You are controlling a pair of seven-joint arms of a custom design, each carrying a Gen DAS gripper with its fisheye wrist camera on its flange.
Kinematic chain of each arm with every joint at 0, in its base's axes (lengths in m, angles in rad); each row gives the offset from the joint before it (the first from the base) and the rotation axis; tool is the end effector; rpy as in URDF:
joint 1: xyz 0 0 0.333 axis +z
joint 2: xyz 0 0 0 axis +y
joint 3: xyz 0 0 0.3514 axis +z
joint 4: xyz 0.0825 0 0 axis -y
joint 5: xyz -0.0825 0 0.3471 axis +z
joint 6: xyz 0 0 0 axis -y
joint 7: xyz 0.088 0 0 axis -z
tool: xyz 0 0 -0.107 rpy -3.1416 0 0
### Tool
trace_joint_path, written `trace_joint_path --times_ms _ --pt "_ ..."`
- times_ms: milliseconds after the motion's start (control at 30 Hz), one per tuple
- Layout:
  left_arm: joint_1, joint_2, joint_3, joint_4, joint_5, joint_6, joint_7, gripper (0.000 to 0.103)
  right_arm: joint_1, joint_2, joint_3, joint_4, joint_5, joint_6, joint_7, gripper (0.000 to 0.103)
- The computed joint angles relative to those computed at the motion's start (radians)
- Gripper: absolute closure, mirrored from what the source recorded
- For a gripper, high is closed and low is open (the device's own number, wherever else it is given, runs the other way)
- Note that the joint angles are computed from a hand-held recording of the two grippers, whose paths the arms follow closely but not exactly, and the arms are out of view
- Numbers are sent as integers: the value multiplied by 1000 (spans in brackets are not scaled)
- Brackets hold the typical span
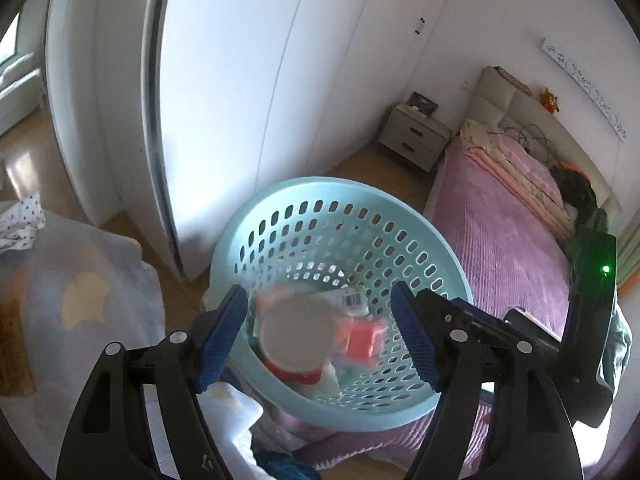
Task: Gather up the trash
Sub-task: 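Carry the cup and red packet over the teal basket and release both, then move both open grippers back toward the table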
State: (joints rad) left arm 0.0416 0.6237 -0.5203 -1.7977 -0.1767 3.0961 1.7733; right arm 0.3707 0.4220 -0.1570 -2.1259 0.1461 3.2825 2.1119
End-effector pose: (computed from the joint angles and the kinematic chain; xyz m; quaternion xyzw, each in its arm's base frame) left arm 0.6535 -0.2416 0.3736 -0.5449 0.7449 -0.3750 0.0870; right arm 0.6048 0.1264 0.3609 -0.4987 0.7873 -0.1537 0.3284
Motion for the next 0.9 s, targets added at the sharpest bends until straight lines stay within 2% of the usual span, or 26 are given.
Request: trace_joint_path --times_ms 133,200,300,433,500,567,700,733,833,900 --pt "19 -8 -22 -21 -7 17 -4 31 -29 -17 31 -26 9 22 4 43" --pt "50 -21 -51 -46 -13 35 -1 31 18 -26 -9 -35 21 21 5 43" --pt "77 -42 -75 -77 -11 59 -8 31 8 -39 11 -40 24 27 3 43" --pt "172 -83 -155 -153 8 116 -13 31 -5 -59 49 -50 13 40 -16 43" --pt "207 -110 -177 -191 26 148 -32 31 2 -68 56 -54 12 46 -24 43" --pt "262 -136 -213 -227 46 175 -53 31 40 -77 35 -57 18 52 -36 43" --pt "386 -174 -299 -291 92 216 -101 31 169 -85 -58 -47 38 42 -75 43" --pt "413 -185 -312 -306 103 228 -115 31 214 -85 -92 -42 44 35 -85 43" --pt "470 -226 -322 -348 135 265 -157 31 285 -84 -136 -26 41 22 -106 43" --pt "530 -243 -348 -369 161 283 -193 31 337 -81 -172 -12 34 10 -114 43"
